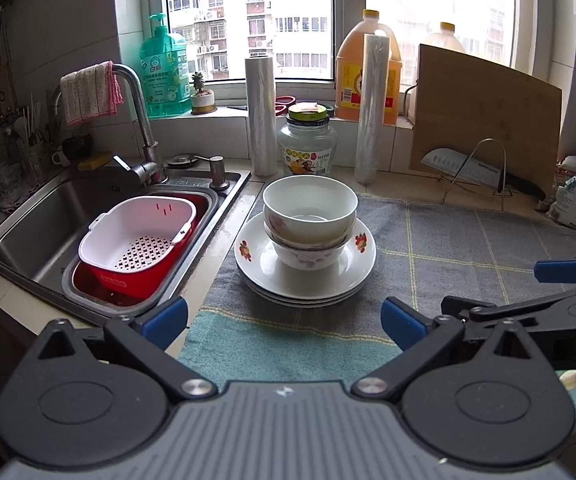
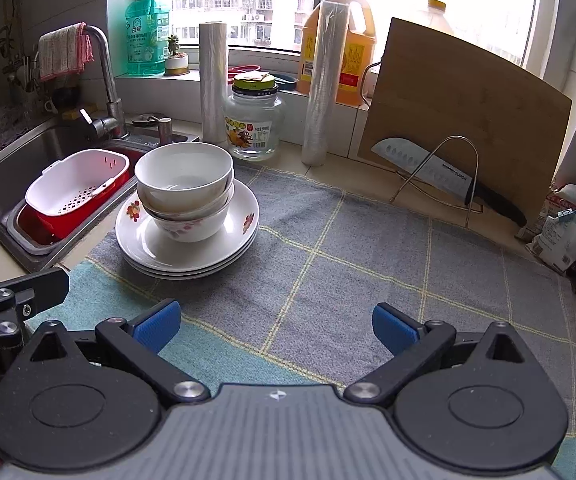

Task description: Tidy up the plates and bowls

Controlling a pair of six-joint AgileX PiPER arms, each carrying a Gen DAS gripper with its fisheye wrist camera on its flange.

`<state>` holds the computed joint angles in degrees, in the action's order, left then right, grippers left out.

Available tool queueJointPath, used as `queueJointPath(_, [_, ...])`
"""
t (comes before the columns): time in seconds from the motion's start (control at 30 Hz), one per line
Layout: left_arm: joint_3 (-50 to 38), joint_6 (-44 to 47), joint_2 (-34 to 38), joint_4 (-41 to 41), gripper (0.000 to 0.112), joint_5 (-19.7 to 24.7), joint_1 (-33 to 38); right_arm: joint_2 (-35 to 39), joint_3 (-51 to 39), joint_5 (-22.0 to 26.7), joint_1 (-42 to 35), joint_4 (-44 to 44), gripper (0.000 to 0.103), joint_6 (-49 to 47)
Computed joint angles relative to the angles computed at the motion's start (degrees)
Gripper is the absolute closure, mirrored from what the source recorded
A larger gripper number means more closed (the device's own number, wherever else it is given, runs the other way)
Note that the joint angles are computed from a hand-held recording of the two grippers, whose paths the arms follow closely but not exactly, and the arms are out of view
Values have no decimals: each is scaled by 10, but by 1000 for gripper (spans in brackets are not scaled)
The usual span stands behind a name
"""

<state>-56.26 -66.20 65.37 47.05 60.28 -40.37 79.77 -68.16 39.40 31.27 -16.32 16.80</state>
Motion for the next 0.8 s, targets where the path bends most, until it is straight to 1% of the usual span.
queueJointPath(0.33, [-4,-49,-6,23,10,49,-48,-22,13,-3,-2,8,0,-5])
queueJointPath(0.8, [-11,-49,-3,25,10,53,-52,-26,11,-6,-8,8,0,-6])
